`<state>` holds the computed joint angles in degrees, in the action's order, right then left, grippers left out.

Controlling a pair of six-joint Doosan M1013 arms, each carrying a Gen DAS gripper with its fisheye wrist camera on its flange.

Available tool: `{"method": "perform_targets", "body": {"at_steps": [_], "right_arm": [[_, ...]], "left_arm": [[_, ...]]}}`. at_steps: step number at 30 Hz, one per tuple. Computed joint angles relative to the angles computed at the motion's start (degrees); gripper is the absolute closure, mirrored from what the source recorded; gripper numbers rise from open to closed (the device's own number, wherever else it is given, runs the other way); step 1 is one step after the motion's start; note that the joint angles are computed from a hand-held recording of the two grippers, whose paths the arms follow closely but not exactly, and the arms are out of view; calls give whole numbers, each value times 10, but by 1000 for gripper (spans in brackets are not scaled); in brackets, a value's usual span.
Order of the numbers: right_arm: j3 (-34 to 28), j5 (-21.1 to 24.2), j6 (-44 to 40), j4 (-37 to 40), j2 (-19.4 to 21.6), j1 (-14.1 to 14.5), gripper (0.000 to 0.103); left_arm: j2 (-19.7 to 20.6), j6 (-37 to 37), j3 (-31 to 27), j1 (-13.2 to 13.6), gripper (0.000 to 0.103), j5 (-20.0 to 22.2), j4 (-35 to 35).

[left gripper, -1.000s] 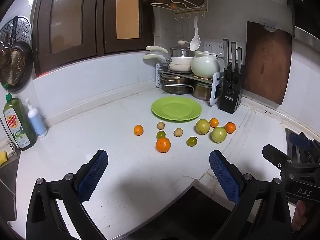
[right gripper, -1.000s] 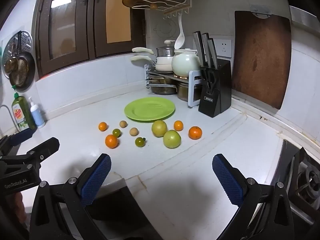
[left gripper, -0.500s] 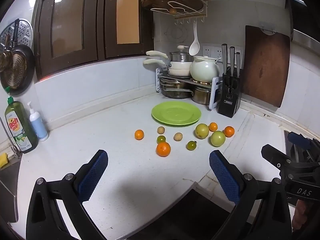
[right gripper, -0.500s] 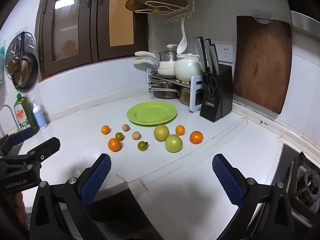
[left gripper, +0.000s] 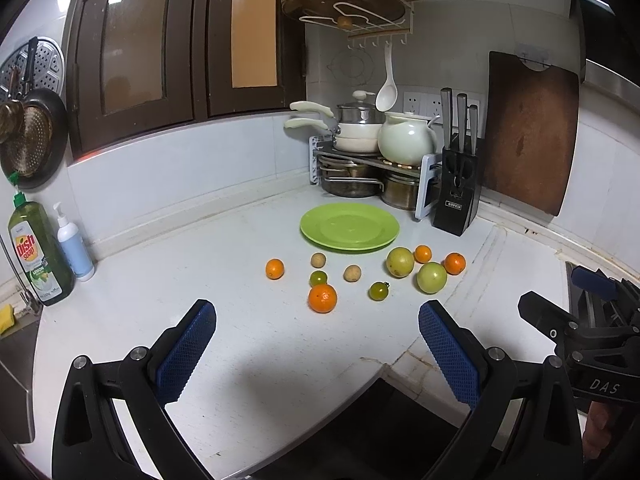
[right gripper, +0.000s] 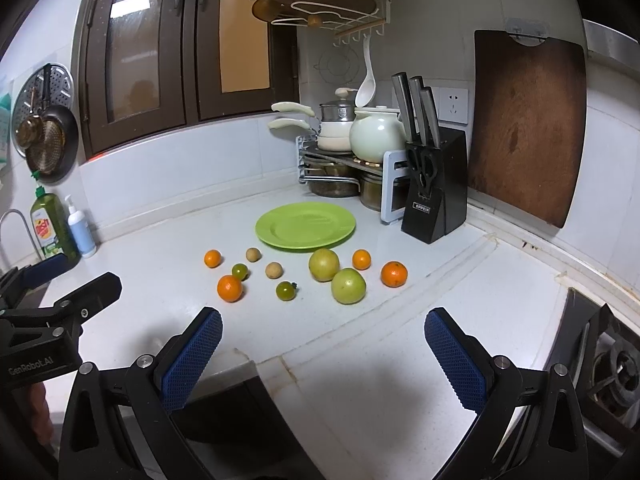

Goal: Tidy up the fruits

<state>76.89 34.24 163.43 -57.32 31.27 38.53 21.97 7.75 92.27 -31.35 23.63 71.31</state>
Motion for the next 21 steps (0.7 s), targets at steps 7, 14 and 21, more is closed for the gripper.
{"method": "perform_targets", "body": {"at_steps": [7,14,21], "right_arm": [[2,-1,3,-3,-1,0,1],[5,-2,8,-8,-2,-1,1],[10,-7,8,-9,-5,-1,1]], "left_arm": [[2,-1,-2,-2,0,1,0],[3,-6,-3,-5,0,2,4],[2,-8,-1,-3,0,-1,7]]}}
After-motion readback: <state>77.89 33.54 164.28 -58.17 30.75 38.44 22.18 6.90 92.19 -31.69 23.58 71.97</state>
